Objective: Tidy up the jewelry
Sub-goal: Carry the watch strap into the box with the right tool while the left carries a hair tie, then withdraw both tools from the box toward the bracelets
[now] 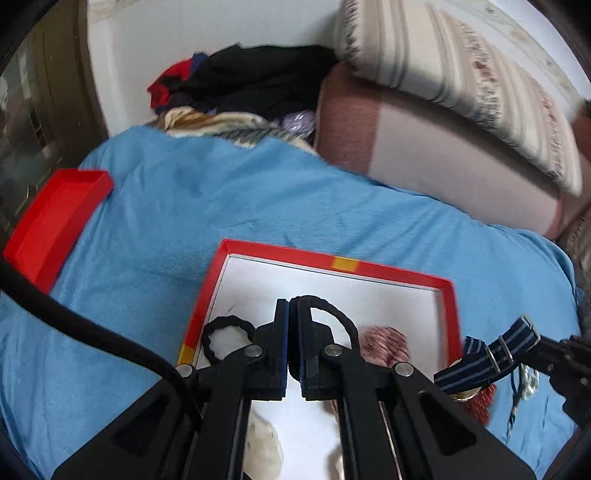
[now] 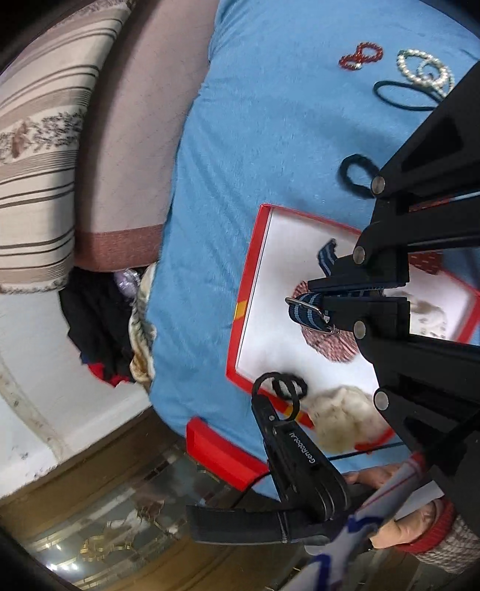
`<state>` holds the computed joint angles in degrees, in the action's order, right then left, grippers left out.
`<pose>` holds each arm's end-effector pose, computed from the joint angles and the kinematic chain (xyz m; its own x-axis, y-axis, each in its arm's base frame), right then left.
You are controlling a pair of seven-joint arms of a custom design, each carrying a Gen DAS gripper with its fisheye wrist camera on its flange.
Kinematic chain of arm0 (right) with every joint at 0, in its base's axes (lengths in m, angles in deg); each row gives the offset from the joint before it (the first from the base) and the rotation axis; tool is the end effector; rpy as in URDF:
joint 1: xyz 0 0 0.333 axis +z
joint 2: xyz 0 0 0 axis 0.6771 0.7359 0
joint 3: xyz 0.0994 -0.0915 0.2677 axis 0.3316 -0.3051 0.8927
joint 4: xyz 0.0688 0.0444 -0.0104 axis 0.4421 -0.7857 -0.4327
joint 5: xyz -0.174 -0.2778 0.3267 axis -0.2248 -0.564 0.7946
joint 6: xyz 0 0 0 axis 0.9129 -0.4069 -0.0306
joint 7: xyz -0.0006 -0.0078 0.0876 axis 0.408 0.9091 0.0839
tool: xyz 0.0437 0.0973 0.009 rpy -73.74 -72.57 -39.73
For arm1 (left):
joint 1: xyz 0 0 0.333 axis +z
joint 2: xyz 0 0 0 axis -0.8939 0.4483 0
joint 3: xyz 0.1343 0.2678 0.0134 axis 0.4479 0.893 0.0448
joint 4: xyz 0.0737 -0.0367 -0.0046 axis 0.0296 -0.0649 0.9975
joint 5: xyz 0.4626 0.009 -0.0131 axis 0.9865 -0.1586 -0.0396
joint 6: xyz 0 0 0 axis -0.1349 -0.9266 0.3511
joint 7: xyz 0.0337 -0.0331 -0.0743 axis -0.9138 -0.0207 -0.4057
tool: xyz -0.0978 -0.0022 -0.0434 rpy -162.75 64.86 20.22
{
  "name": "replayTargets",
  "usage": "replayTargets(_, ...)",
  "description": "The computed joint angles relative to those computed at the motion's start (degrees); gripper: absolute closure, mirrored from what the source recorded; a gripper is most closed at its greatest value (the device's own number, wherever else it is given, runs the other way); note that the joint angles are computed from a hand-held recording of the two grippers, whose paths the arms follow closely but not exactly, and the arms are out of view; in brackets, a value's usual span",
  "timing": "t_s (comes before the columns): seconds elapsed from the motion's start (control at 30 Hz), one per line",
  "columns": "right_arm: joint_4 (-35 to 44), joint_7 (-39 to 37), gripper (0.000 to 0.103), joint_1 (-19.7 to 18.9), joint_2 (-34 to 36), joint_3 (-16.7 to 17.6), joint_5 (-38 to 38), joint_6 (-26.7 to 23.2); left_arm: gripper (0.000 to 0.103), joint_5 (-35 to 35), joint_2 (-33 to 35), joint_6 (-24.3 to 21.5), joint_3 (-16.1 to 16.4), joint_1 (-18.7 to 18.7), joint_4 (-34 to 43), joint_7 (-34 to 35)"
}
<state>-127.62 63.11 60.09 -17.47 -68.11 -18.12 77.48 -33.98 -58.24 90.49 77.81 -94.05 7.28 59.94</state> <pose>0.6668 0.2863 0.5746 0.4564 -0.8340 -0.3100 -0.7902 -0.2199 -0.5720 0.6549 -0.4657 0.5481 0.2070 -0.9747 0.0842 -0.7858 -0.2170 -0.5791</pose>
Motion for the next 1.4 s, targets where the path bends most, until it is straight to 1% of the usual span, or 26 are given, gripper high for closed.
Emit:
replayTargets(0.1,3.75,2.36,0.099,0.35,3.79,-0.42,-2.8,-1.47,0.099,-1.59,1.73,0.61,0.15,1.03,0.83,-0.94)
replayTargets(0.23,7.17,4.23,0.099,0.19,7.38,-0.59,-4.04,-3.33,0.099,-2.28,4.37,-0.28,0.39,0.74,3.6,0.07)
replayTargets(0.3,8.1,4.77,0.099,0.09,8.54,-0.6,-4.34,-3.79,0.097,-1.84,6.1,-1.72,0.94,-0.04,5.93,0.77)
replayTargets(0.37,8.48,5.01,0.099,-0.02,9.07,-0.55,-4.49,-3.92,0.092,-1.64,7.01,-2.57,1.39,-0.59,7.13,0.88)
replayTargets(0.4,8.79,5.13,0.099,-0.06,9.38,-0.54,-4.54,-3.99,0.082,-1.64,7.12,-2.45,1.57,-0.64,7.17,0.79)
replayTargets(0.43,8.98,5.23,0.099,-0.06,9.62,-0.55,-4.7,-3.95,0.069,-1.45,7.01,-2.33,1.81,-0.78,6.93,0.4)
replayTargets(0.5,10.0,5.28,0.096,-0.11,10.49,-0.49,-4.88,-4.58,0.057,-0.82,6.26,-1.33,2.14,-0.91,5.59,-0.52)
replayTargets(0.53,10.61,5.67,0.095,0.09,11.04,-0.6,-5.48,-4.79,0.055,-0.74,6.1,-1.22,2.09,-0.9,5.39,-0.64)
replayTargets(0.57,10.95,6.03,0.086,0.28,11.34,-0.74,-6.19,-5.05,0.054,-0.9,5.94,-1.1,1.94,-0.8,5.17,-0.69)
replayTargets(0.6,11.39,6.22,0.08,0.3,11.67,-0.76,-6.46,-5.54,0.052,-1.13,5.83,-0.99,1.76,-0.68,5.04,-0.61)
replayTargets(0.67,11.31,7.19,0.046,0.51,11.63,-1.06,-7.42,-5.67,0.049,-1.05,5.27,-0.78,1.66,-0.77,4.48,-0.85)
replayTargets(0.73,9.87,7.9,0.034,0.78,10.67,-1.37,-8.67,-4.0,0.044,-0.77,4.55,-0.3,1.53,-0.89,3.74,-1.1)
replayTargets(0.83,8.17,7.81,0.033,0.54,9.11,-1.37,-9.21,-3.22,0.041,-0.11,2.85,1.08,1.33,-1.02,1.83,-2.15)
replayTargets(0.93,6.79,8.22,0.033,0.87,7.78,-1.65,-11.13,-2.95,0.041,0.48,2.01,0.69,1.03,-1.34,1.46,-2.69)
replayTargets(1.07,1.0,7.12,0.033,1.09,2.96,-1.48,-12.74,-0.86,0.041,1.22,-0.66,1.39,0.47,-1.49,-1.41,-3.63)
replayTargets(1.17,-5.08,5.03,0.033,1.35,-2.12,-0.95,-13.44,0.92,0.041,2.29,-3.8,1.93,-0.13,-1.58,-5.06,-4.69)
replayTargets(1.23,-9.79,1.98,0.033,1.47,-6.07,-0.26,-11.65,1.85,0.041,3.17,-7.33,2.95,-0.75,-1.33,-9.31,-5.88)
replayTargets(1.33,-16.89,-5.37,0.033,2.16,-11.78,0.53,-5.28,1.41,0.041,4.76,-12.25,1.82,-1.98,-0.95,-14.79,-8.22)
replayTargets(1.4,-19.35,-7.85,0.033,2.94,-13.36,0.75,-2.9,0.04,0.04,5.62,-15.11,0.73,-2.99,-0.52,-17.99,-10.1)
